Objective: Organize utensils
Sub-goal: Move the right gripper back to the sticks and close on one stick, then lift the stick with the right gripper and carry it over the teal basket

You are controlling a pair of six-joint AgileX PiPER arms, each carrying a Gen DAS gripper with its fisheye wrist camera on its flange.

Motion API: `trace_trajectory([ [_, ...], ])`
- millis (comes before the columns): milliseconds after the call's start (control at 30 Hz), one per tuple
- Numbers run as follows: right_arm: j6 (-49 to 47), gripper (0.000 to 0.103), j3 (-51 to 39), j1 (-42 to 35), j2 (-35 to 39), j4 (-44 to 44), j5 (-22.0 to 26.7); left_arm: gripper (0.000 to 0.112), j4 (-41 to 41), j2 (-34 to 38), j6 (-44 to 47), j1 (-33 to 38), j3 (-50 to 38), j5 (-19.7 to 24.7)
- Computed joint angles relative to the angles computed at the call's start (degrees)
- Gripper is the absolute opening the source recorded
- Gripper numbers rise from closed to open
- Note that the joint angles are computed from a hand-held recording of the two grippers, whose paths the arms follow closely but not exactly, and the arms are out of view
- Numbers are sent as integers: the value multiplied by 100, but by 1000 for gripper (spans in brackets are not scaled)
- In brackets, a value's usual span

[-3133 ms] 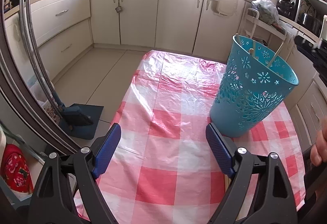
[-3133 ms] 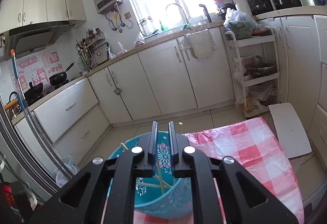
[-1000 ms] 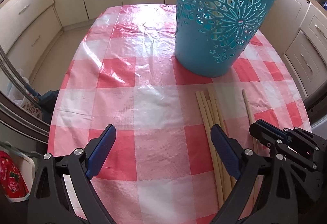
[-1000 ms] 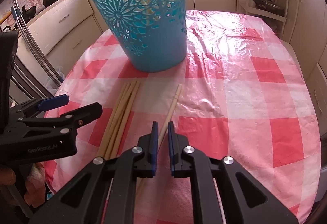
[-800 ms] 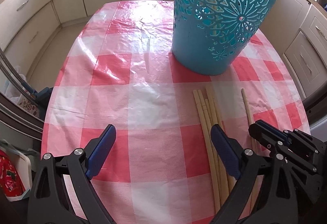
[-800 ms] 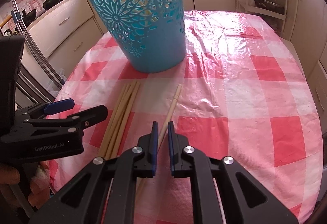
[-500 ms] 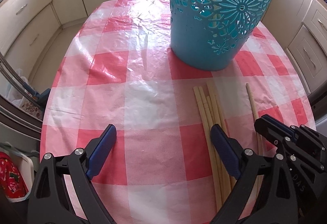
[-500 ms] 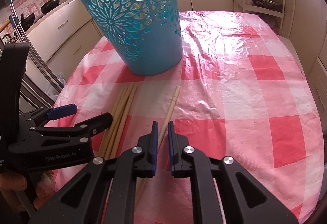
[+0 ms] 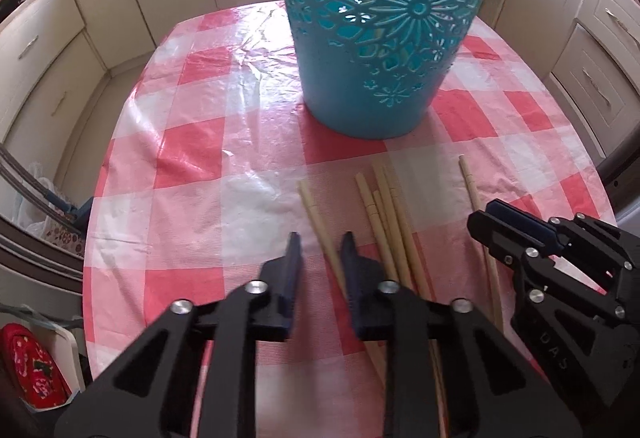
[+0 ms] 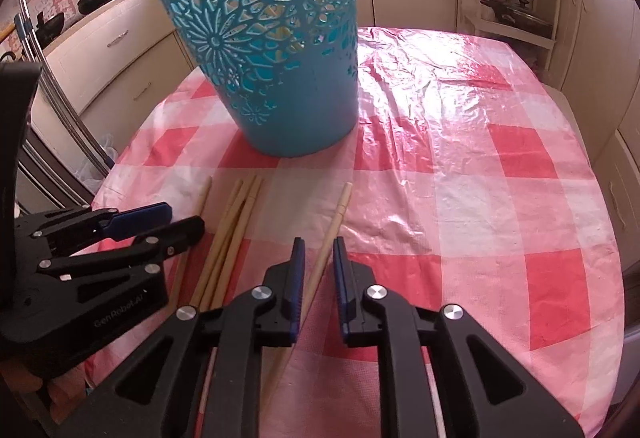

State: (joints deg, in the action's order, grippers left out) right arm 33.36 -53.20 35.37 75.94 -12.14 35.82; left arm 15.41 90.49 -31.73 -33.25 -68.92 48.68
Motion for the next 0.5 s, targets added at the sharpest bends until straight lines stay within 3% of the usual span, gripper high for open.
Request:
trace_trajectory([
  [233, -1100, 6, 186, -598, -138, 1291, -221, 5, -902, -325, 662, 469, 82, 60],
  [500, -1070, 6, 252, -590, -233, 1202, -182, 5, -680, -894, 502, 446, -14, 282],
])
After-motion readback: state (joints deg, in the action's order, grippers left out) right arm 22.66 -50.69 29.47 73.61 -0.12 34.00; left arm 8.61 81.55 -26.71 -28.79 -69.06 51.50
